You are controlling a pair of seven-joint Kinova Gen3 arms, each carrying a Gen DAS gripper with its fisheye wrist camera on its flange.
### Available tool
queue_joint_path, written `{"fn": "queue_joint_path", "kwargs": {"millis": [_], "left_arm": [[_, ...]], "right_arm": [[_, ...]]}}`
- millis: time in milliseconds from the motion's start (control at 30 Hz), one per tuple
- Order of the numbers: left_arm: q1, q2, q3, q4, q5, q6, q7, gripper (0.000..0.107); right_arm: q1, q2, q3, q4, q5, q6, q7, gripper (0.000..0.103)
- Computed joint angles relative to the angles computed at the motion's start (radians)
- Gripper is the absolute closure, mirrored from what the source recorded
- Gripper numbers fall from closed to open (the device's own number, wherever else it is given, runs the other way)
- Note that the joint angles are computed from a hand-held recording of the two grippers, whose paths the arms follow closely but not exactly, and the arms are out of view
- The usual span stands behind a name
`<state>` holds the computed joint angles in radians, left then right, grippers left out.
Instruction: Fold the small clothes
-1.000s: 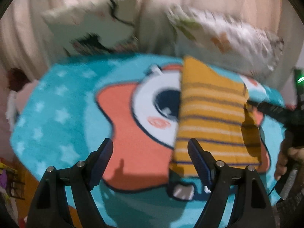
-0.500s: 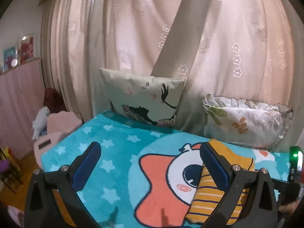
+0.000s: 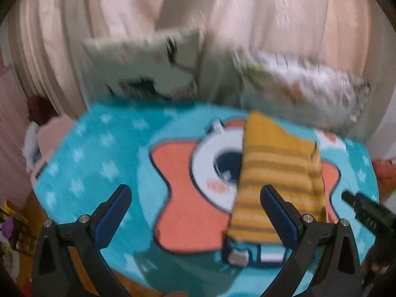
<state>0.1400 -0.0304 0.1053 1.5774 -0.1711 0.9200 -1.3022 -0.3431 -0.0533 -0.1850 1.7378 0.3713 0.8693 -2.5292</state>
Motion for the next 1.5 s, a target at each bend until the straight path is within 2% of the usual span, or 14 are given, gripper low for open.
{"fn": "queue_joint_path", "kwargs": {"millis": [200, 333, 733, 1500], "left_arm": [[0.015, -0.002, 0.013, 0.060, -0.020, 0.009, 0.043, 0.004], [0.024, 0.004, 0.019, 0.067, -0.031, 0.029, 0.055, 0.004], [0.037, 0.023, 0.010, 0.084, 0.101, 0.051, -0.055, 0.004], [0.092, 0.078, 0.023, 0.053, 0.021, 0.110, 0.055, 0.004]], "right_arm": [[-0.025, -0.001, -0.027, 0.012, 0.025, 0.027, -0.030, 0.034], [-0.041, 0.021, -0.023, 0.006, 0.002, 0.038, -0.013, 0.034], [-0.073, 0.033, -0.013, 0.037, 0.000, 0.057, -0.031, 0.033], [-0.072, 0.030, -0.017, 0.047, 0.016, 0.069, -0.015, 0.030]]}}
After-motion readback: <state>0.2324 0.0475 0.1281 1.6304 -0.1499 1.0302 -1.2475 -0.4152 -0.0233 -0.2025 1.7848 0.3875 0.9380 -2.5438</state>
